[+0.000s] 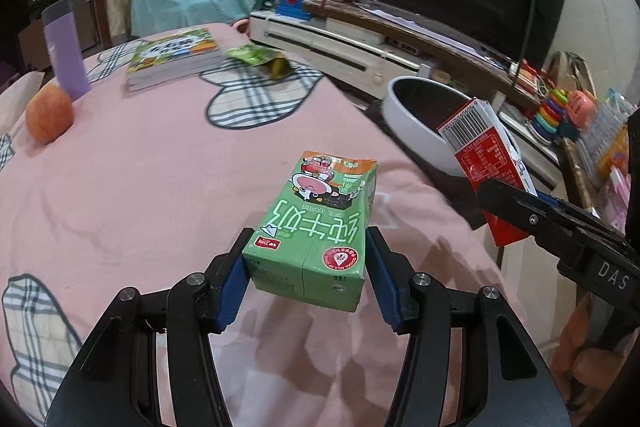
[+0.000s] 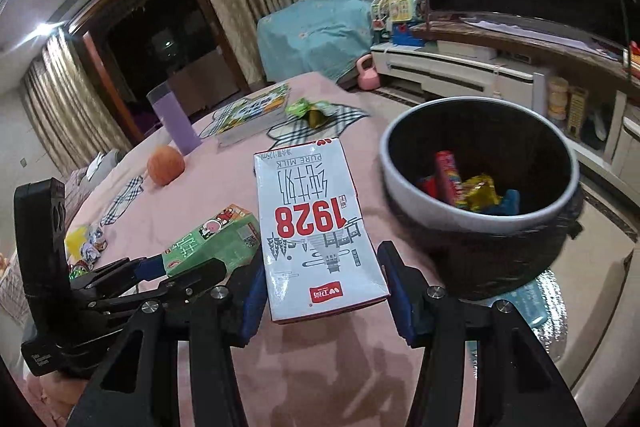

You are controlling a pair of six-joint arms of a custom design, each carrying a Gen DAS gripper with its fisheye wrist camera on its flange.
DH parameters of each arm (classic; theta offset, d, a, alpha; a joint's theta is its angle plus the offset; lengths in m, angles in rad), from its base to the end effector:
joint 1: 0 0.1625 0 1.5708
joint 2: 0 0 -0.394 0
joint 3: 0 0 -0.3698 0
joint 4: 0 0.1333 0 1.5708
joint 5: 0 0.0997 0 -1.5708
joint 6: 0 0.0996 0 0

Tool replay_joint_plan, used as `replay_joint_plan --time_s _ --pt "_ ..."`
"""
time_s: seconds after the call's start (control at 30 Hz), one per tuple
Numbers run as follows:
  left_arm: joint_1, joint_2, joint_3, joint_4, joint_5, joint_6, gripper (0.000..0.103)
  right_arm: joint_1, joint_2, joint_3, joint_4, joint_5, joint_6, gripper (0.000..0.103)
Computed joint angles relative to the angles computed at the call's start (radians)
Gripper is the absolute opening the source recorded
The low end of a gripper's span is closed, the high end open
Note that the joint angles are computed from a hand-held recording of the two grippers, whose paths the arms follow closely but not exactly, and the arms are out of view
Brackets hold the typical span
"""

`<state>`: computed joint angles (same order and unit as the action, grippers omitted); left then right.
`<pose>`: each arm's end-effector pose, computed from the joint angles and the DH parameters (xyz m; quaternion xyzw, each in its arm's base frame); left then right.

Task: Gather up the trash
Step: 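Carry the green juice box and red-white milk box over the bin with both grippers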

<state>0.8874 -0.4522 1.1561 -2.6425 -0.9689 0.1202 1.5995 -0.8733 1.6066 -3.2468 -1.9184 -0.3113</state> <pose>-0.3321 -0.7082 0.0546 0.3173 0.8854 -0.2488 0.2314 0.1183 -0.6590 0.2426 0.0711 -0.8782 0.4211 0.2155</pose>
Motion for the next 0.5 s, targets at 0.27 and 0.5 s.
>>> replay_joint_plan --time_s 0.27,0.5 --pt "-0.018 0.027 -0.031 0.005 -0.014 0.014 0.054 -0.02 -0.048 0.052 -0.04 0.009 0.006 0.053" --pt "-0.025 0.039 -0.048 0.01 -0.022 0.024 0.054 -0.035 -0.067 0.074 -0.061 0.017 0.014 0.053"
